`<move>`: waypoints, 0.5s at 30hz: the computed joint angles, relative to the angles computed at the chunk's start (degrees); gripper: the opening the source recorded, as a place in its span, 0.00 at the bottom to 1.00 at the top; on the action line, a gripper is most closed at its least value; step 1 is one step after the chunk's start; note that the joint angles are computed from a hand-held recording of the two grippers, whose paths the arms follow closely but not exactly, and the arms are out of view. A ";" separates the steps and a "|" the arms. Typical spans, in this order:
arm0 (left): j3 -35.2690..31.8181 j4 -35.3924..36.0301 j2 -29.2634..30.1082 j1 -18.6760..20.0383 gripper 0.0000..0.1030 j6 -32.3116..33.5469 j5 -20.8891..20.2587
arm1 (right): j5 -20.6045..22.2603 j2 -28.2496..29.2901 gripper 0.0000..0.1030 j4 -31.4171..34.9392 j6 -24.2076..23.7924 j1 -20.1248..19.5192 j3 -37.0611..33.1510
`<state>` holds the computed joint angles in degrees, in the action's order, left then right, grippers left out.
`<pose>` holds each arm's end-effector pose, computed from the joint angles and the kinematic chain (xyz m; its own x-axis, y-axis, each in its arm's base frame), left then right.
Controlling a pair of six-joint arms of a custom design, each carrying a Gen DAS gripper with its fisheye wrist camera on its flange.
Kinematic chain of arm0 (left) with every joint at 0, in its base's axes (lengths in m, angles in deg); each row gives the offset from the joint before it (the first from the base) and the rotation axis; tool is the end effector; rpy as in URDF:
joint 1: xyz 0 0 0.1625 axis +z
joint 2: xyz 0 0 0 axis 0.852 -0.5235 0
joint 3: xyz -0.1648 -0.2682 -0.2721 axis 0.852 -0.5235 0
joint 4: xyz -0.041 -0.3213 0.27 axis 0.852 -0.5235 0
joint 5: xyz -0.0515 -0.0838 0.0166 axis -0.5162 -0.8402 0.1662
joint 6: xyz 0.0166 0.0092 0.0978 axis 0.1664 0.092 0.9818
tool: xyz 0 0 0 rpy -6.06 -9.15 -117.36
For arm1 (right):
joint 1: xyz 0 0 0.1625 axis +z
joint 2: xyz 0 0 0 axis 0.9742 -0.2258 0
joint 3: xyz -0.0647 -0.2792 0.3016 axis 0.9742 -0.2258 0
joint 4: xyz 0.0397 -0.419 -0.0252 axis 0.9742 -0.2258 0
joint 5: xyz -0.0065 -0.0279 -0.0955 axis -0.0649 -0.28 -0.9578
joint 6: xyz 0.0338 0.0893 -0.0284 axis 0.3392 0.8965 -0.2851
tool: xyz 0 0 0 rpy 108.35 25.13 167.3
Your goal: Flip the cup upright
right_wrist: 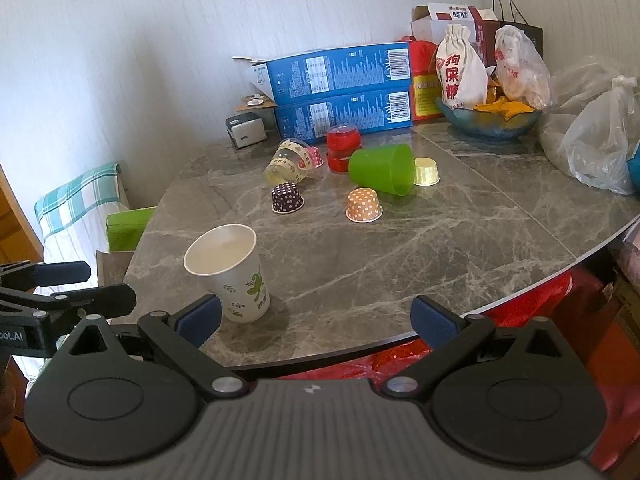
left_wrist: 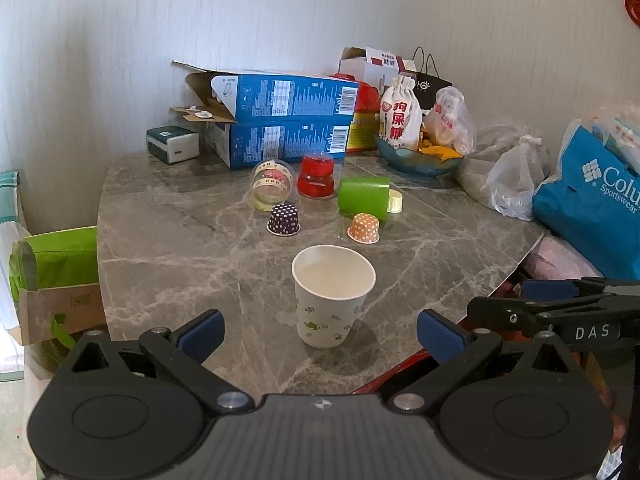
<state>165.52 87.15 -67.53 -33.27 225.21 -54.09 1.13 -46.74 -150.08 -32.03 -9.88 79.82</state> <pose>-0.3618 -0.4120 -0.0387 -0.7972 0.0517 -0.6015 0.5052 0.6028 -0.6176 -0.0342 -0.4607 0.3366 -0.7636 -0.3903 0.5143 -0.6323 0.6131 -0.4736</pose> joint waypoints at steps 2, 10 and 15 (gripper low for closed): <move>0.12 -0.41 -0.09 0.01 1.00 0.38 0.09 | -0.13 0.05 0.99 0.04 -0.09 0.05 -0.02; 0.21 -1.34 -0.12 0.20 1.00 1.27 0.33 | -0.29 0.39 0.99 0.03 0.04 -0.01 -0.18; 1.18 -3.75 -0.71 0.19 1.00 3.28 0.49 | -0.35 0.61 0.99 0.17 0.11 -0.09 -0.26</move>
<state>166.71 83.40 -68.25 -33.08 228.49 -53.60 0.78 -46.13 -149.91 -31.92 -9.97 79.56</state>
